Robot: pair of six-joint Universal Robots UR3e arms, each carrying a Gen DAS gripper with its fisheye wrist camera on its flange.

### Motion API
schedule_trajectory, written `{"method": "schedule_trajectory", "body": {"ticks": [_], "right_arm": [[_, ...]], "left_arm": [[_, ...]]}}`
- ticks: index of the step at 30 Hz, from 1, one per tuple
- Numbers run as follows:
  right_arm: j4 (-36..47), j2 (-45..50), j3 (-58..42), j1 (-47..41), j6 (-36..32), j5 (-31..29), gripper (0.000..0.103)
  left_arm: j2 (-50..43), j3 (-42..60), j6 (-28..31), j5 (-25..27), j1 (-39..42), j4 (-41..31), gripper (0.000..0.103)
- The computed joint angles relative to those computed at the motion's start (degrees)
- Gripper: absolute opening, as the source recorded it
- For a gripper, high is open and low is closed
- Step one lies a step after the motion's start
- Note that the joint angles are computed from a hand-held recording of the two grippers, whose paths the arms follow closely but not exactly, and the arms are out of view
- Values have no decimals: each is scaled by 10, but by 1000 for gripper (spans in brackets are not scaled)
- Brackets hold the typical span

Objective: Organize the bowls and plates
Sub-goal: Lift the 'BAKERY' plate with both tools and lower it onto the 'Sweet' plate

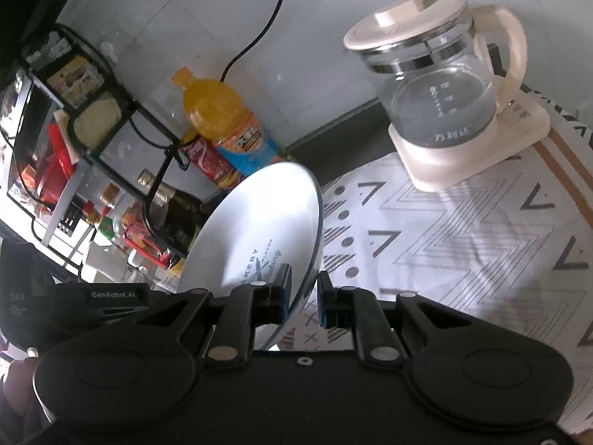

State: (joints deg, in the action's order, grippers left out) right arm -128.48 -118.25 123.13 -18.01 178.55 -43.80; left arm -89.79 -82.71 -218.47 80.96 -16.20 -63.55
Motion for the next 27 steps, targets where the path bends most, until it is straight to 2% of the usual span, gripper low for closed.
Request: {"method": "schedule_trajectory", "body": {"ticks": [10, 19, 27], "right_arm": [[-76, -38, 48, 81, 86, -62, 14], [-110, -61, 82, 158, 138, -127, 14], [-145, -36, 82, 264, 198, -214, 14]], "left_arm": [[110, -113, 45, -35, 50, 4, 12], [224, -222, 71, -66, 94, -12, 12], [314, -299, 91, -89, 134, -49, 12]]}}
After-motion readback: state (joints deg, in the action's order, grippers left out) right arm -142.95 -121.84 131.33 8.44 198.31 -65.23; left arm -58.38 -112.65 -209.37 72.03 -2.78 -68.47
